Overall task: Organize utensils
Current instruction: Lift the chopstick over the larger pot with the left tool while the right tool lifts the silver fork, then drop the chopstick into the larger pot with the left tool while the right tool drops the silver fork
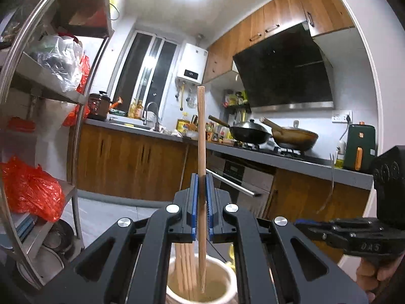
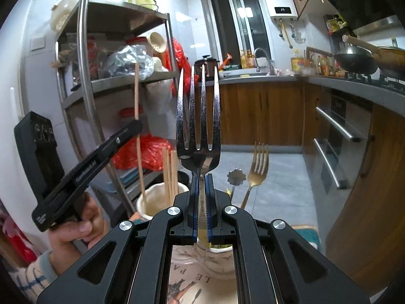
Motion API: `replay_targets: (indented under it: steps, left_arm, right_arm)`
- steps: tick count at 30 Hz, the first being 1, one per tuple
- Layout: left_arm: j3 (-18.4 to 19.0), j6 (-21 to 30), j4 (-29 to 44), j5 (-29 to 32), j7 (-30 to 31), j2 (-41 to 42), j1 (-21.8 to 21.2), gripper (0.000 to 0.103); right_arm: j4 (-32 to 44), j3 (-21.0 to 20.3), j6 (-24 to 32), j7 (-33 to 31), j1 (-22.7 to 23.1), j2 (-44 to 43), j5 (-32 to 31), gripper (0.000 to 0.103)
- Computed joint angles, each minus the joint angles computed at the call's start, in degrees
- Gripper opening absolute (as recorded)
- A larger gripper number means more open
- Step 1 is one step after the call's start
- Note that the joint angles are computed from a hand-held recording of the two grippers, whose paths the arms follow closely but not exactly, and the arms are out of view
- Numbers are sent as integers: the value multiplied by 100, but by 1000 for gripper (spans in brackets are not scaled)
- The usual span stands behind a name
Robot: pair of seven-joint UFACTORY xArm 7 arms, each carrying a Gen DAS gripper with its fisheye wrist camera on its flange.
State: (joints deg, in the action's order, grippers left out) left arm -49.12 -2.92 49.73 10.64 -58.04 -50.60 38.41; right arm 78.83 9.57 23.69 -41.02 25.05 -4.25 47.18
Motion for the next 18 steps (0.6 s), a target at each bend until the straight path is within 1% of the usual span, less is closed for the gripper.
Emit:
replay_targets:
  steps: [3, 6, 9, 13, 18]
  left_arm:
    - [-150, -232, -49, -19, -75, -41, 265, 6]
    - [-359, -486, -100, -37, -43, 14, 524, 6]
    - [-570, -413, -133, -103, -31, 75, 587, 6]
    - [-834, -272, -73, -99, -71, 164, 674, 6]
    - [-995, -84, -37, 43, -20, 141, 669, 6]
  right_arm:
    - [37, 61, -122, 254, -22, 129, -324, 6]
    - [-17, 156, -376, 910, -63, 221, -1228, 6]
    - [-7, 195, -401, 1467, -86, 364, -1980, 6]
    - [66, 222, -212, 1708, -114, 549, -2312, 6]
    - [198, 287, 72, 1626, -165, 731, -2153, 6]
